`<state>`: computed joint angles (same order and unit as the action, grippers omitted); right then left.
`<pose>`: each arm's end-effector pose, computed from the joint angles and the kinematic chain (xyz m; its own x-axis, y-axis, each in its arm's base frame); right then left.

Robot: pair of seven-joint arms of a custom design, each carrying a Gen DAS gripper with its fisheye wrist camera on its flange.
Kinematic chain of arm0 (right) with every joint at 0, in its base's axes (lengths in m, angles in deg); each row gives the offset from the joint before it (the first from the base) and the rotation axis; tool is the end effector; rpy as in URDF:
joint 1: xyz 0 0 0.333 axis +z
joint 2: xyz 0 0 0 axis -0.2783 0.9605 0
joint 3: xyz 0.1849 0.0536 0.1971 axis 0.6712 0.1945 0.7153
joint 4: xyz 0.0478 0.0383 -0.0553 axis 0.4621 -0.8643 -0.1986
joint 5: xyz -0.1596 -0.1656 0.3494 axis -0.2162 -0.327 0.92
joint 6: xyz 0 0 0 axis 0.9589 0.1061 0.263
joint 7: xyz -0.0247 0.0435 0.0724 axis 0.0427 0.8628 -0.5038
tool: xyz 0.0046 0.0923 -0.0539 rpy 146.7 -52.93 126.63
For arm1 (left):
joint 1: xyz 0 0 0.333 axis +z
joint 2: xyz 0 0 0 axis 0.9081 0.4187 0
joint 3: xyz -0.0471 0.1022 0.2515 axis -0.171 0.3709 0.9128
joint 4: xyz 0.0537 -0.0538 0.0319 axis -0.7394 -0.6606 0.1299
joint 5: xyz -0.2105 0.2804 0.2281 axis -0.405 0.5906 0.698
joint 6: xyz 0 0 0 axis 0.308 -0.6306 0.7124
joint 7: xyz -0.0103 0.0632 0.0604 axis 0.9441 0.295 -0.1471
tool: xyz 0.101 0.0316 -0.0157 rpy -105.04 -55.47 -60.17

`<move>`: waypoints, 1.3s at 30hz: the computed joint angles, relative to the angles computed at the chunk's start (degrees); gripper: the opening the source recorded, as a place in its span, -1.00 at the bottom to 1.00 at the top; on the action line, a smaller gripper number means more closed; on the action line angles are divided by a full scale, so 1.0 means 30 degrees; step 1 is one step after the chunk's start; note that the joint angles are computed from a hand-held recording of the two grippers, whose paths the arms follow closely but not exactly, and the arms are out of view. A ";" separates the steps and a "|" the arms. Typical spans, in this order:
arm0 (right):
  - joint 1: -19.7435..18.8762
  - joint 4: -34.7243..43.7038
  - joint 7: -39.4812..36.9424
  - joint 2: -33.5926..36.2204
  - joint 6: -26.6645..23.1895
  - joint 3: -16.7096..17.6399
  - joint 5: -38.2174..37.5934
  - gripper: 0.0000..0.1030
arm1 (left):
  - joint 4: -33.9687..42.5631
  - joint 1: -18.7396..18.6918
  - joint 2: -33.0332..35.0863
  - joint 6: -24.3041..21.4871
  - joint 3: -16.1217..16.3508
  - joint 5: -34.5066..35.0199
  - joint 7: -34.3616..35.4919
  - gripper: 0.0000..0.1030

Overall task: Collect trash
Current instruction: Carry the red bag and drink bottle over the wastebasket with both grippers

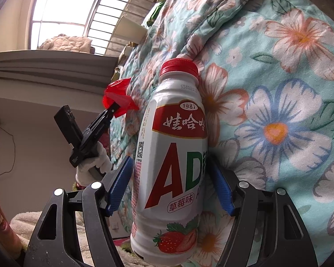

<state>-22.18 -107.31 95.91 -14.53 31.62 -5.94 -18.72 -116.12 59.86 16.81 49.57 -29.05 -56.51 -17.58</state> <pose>0.6429 0.1083 0.6792 0.2406 -0.5084 -0.8268 -0.9554 -0.2742 -0.1095 0.5645 -0.1544 0.6874 0.1355 -0.9905 -0.0252 -0.7726 -0.0897 -0.6285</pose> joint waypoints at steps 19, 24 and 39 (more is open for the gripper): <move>0.2452 -0.3520 -0.0518 -0.4062 0.2266 -0.1855 -0.4511 0.18 | -0.6792 -0.0161 -0.6629 0.3328 -0.0821 -0.2293 -0.4089 -0.98; 0.3149 -0.3777 0.0044 -0.4461 0.2683 -0.2068 -0.5597 0.19 | -0.7666 -0.0297 -0.7057 0.4469 -0.0958 -0.2585 -0.4399 -0.98; 0.5053 -0.6089 0.0764 -0.6328 0.5150 -0.2246 -0.8697 0.19 | -0.9526 -0.0422 -0.7697 0.6699 -0.0594 -0.3852 -0.4206 -0.98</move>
<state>-7.02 -125.58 98.20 -33.51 47.07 -12.68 -44.81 -144.70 58.60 -6.28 69.67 -30.84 -68.06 -30.20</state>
